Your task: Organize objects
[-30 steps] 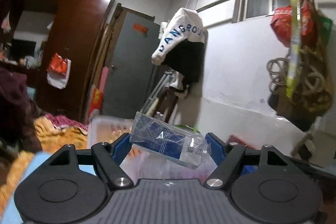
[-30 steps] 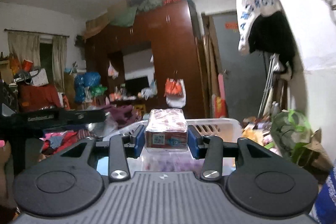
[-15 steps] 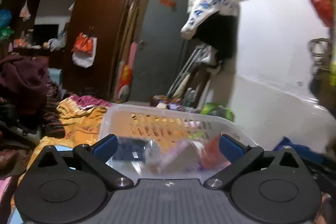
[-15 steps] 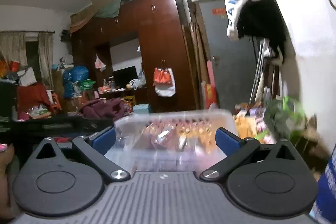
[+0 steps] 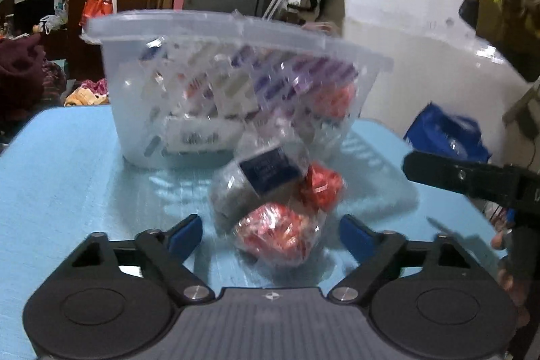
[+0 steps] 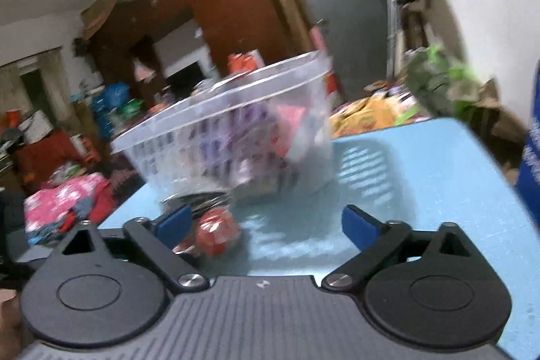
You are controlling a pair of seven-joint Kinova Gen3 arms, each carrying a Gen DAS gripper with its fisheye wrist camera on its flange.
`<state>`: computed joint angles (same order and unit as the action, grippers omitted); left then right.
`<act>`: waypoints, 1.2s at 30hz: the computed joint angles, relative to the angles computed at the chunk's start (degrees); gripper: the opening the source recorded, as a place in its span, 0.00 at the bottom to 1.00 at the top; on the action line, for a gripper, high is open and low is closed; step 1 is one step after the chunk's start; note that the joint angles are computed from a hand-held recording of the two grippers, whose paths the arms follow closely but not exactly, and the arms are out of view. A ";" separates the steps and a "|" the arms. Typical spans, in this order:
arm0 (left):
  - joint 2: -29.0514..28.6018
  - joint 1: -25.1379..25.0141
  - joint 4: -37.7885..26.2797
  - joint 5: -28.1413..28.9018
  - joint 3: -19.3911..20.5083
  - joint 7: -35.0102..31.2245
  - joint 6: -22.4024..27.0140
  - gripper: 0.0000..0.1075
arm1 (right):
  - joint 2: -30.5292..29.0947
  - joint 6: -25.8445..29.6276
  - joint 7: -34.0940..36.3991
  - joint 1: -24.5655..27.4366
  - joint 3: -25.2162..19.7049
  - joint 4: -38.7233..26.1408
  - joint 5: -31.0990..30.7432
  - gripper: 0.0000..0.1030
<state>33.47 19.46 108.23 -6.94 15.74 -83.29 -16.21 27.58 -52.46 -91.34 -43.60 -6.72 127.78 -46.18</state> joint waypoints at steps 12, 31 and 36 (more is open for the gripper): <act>-1.76 -10.97 6.57 -7.46 3.73 6.08 -7.56 0.55 | 1.49 22.29 16.65 -0.89 4.97 -12.49 -2.85 0.72; 1.46 -19.78 8.28 -24.27 4.73 26.78 -17.84 0.56 | 1.63 22.72 22.84 -4.03 6.73 -13.99 -11.49 0.52; 0.96 -17.79 8.70 -24.28 2.64 26.96 -18.31 0.56 | 1.48 22.29 23.43 -3.02 5.62 -14.07 -11.93 0.44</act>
<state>34.43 1.67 116.93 -31.22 18.38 -56.33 -34.52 29.06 -30.17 -67.91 -46.61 -1.11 113.71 -58.11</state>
